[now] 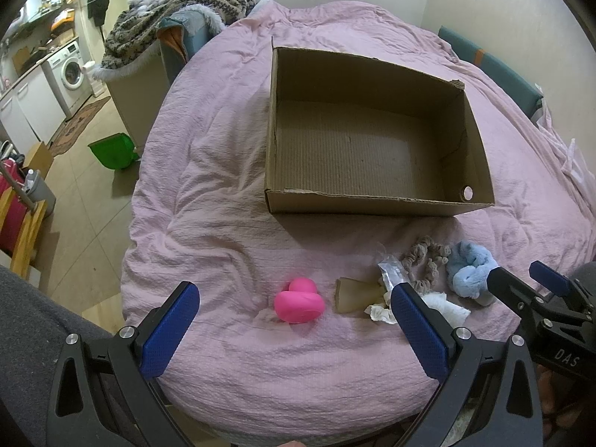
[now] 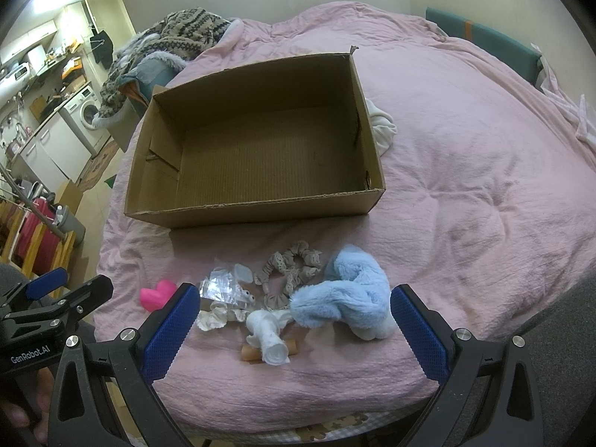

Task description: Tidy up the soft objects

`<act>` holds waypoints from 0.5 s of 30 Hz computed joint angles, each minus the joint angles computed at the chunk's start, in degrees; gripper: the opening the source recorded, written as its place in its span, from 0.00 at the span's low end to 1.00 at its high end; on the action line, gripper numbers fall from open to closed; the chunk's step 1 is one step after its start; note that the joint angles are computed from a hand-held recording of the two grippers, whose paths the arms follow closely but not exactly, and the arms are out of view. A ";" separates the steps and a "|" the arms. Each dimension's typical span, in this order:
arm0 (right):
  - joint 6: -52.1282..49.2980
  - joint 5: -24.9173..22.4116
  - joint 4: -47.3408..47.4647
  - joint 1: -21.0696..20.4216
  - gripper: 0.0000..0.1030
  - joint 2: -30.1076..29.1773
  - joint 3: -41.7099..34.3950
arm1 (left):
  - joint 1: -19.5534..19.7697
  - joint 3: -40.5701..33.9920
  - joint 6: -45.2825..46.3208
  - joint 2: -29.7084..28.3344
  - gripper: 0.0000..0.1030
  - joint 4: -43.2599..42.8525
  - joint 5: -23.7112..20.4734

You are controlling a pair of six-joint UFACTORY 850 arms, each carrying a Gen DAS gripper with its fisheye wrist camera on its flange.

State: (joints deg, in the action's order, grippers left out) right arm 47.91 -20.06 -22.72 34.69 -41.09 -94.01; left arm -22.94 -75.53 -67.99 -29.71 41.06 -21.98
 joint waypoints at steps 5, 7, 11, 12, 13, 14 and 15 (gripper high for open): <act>1.15 -0.26 -1.29 0.11 1.00 0.00 0.00 | 0.10 -0.12 0.67 0.00 0.99 -1.08 -0.38; 2.49 -1.20 -3.46 1.01 1.00 -0.54 -1.10 | 0.54 -0.18 3.03 0.20 0.99 -3.87 -0.43; -7.25 -0.80 7.17 0.34 1.00 0.62 -1.67 | 1.28 -1.39 6.84 0.39 1.00 -7.52 -2.06; -8.95 -1.32 8.80 -0.14 1.00 1.25 -1.81 | 1.33 -1.73 6.85 0.33 0.99 -7.22 -2.62; -10.23 -1.39 10.61 -0.70 1.00 1.50 -2.06 | 1.49 -2.40 6.89 0.18 0.99 -6.74 -3.49; -11.92 -1.15 13.35 -1.58 1.00 1.88 -2.05 | 1.73 -2.79 7.22 0.14 0.99 -6.71 -3.87; -14.11 -1.11 17.18 -2.76 1.00 2.19 -2.17 | 1.97 -3.26 7.85 -0.03 0.99 -7.07 -4.17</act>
